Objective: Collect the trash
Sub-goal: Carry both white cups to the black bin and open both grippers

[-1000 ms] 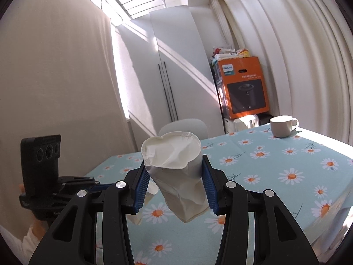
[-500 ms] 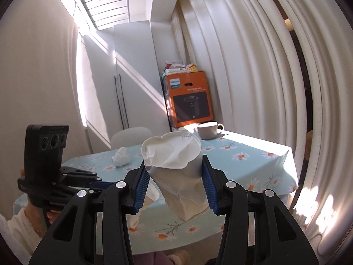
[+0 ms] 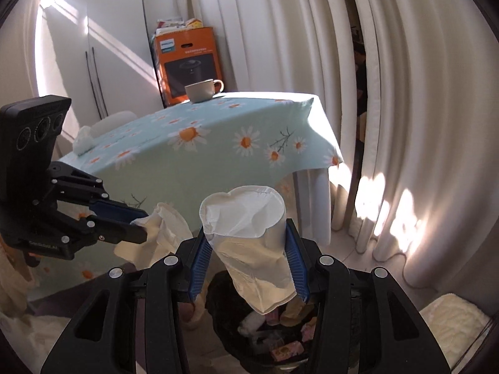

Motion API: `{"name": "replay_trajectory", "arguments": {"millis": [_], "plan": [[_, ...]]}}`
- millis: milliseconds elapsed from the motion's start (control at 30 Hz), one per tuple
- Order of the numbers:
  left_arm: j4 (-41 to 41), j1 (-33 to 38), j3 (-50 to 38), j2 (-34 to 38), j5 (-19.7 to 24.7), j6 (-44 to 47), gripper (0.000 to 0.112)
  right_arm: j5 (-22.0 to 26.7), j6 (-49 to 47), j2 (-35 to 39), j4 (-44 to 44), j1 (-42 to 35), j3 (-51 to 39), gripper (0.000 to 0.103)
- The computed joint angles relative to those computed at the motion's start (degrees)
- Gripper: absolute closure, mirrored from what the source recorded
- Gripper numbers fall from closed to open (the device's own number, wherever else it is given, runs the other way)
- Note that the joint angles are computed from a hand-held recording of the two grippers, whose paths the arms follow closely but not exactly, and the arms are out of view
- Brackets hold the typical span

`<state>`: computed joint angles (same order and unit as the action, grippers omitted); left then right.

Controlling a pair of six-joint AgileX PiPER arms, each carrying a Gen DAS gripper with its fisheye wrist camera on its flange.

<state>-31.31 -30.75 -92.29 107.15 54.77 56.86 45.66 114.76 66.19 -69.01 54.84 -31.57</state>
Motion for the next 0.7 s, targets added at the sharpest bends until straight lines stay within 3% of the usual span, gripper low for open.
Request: {"name": "replay_trajectory", "arguments": {"millis": [233, 300, 333, 367, 433, 567, 700], "plan": [[3.2, -2.6, -8.5, 8.6, 2.7, -2.6, 0.094, -9.6, 1.2, 3.8, 3.9, -7.5, 5.3, 0.061], [1.5, -2.1, -10.2, 9.5, 2.8, -2.5, 0.083, -12.2, 3.1, 5.2, 2.2, -9.9, 5.9, 0.060], [-0.8, -1.5, -10.2, 9.3, 2.6, -1.3, 0.060, -13.2, 3.5, 5.8, 1.9, -11.1, 6.0, 0.052], [-2.2, -1.0, -9.9, 8.8, 1.8, -0.9, 0.043, -13.0, 4.4, 6.3, 1.3, -11.7, 6.0, 0.036], [-3.6, -0.6, -9.2, 7.4, 0.9, -0.2, 0.041, -11.0, 4.2, 6.7, 1.5, -12.1, 5.4, 0.025], [-6.4, 1.3, -10.3, 5.9, 1.5, -0.1, 0.023, -5.5, -1.3, 6.9, 5.8, -12.9, 2.7, 0.018], [-7.6, 3.1, -10.6, 4.1, 1.2, -2.0, 0.018, -1.0, -4.1, 6.0, 7.6, -12.4, 0.5, 0.016]]}}
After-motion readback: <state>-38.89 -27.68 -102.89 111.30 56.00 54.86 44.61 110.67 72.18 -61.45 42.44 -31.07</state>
